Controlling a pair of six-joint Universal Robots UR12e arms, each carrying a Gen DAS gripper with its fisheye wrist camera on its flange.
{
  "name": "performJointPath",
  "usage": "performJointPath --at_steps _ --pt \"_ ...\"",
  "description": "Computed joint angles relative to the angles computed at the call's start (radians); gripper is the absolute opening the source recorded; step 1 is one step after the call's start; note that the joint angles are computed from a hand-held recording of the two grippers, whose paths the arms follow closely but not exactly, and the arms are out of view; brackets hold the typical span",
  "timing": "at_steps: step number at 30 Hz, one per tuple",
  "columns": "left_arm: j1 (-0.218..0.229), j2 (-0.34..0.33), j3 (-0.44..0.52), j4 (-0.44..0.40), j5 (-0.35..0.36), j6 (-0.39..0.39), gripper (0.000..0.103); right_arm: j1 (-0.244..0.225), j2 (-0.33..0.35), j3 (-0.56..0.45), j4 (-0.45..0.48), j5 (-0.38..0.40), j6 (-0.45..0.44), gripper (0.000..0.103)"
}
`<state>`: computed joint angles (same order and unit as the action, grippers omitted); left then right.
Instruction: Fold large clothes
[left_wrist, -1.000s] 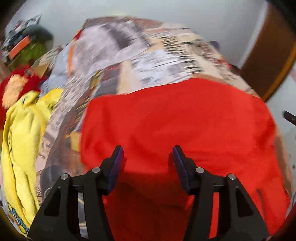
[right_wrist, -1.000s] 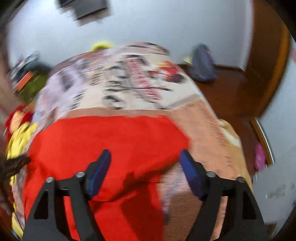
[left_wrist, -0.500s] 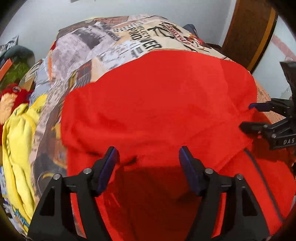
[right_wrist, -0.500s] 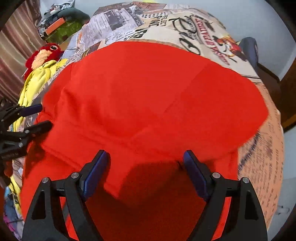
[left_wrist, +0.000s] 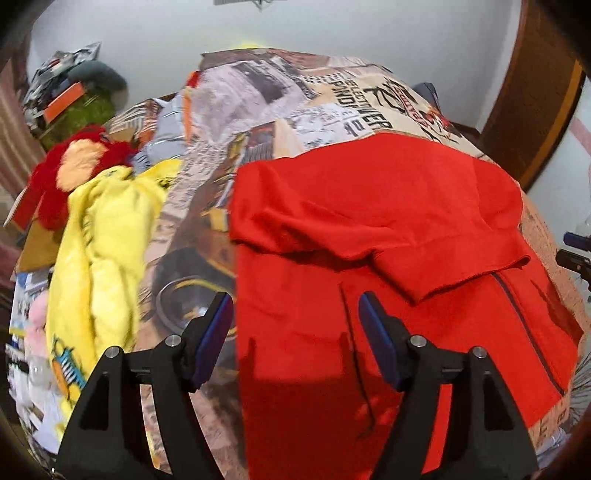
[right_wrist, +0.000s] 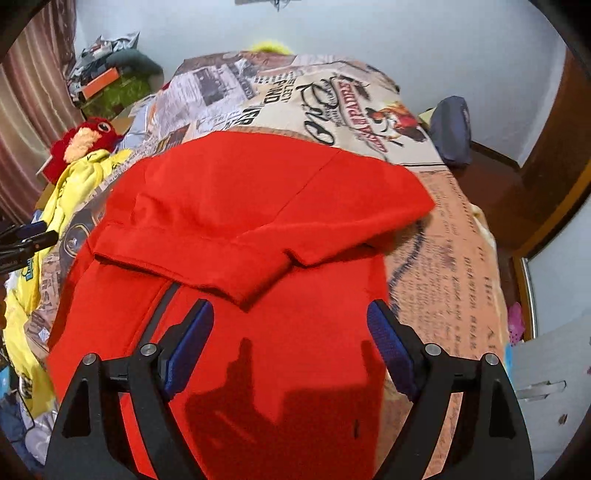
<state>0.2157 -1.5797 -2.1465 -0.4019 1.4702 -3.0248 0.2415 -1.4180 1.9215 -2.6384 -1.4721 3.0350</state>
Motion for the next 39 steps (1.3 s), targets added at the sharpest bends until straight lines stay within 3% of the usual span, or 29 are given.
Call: performJointPath --at_steps 4,12,16,20,25,27,30,31,32,33,34,36,39 --pt "0.029 0.037 -0.033 -0.019 -0.009 -0.021 0.070 -0.015 -0.018 0.031 0.002 -0.024 0.044 0.084" --pt "0.102 0.066 -0.090 -0.138 -0.077 -0.036 0.070 -0.071 -0.058 0.083 0.088 0.043 0.149 0.084" --pt "0.155 0.056 -0.116 -0.223 -0.199 -0.035 0.070 -0.097 -0.065 0.092 0.144 0.087 0.153 0.084" --pt "0.184 0.023 -0.123 -0.289 -0.277 -0.049 0.070 -0.115 -0.058 0.090 0.192 0.124 0.162 0.084" --pt "0.194 0.013 -0.140 -0.257 -0.358 -0.059 0.069 -0.132 -0.037 0.099 0.143 0.218 0.203 0.086" --pt "0.190 0.008 -0.135 -0.265 -0.392 -0.043 0.059 -0.135 -0.020 0.096 0.124 0.267 0.217 0.084" --pt "0.162 -0.001 -0.122 -0.251 -0.365 -0.021 0.042 -0.122 0.002 0.089 0.087 0.286 0.234 0.072" --pt "0.160 -0.005 -0.117 -0.260 -0.377 -0.013 0.026 -0.121 0.005 0.087 0.084 0.289 0.242 0.066" --pt "0.154 -0.009 -0.110 -0.265 -0.383 -0.012 0.016 -0.121 0.010 0.084 0.080 0.295 0.256 0.053" --pt "0.144 -0.011 -0.105 -0.257 -0.371 -0.015 0.013 -0.125 0.012 0.082 0.075 0.317 0.271 0.043" --pt "0.133 -0.013 -0.097 -0.250 -0.353 -0.017 0.006 -0.135 0.012 0.082 0.082 0.349 0.273 0.025" --pt "0.113 -0.013 -0.086 -0.231 -0.325 -0.016 0.004 -0.146 0.016 0.075 0.090 0.400 0.279 0.014" --pt "0.099 0.004 -0.077 -0.180 -0.322 -0.024 0.003 -0.137 0.005 0.079 0.049 0.382 0.272 0.012"
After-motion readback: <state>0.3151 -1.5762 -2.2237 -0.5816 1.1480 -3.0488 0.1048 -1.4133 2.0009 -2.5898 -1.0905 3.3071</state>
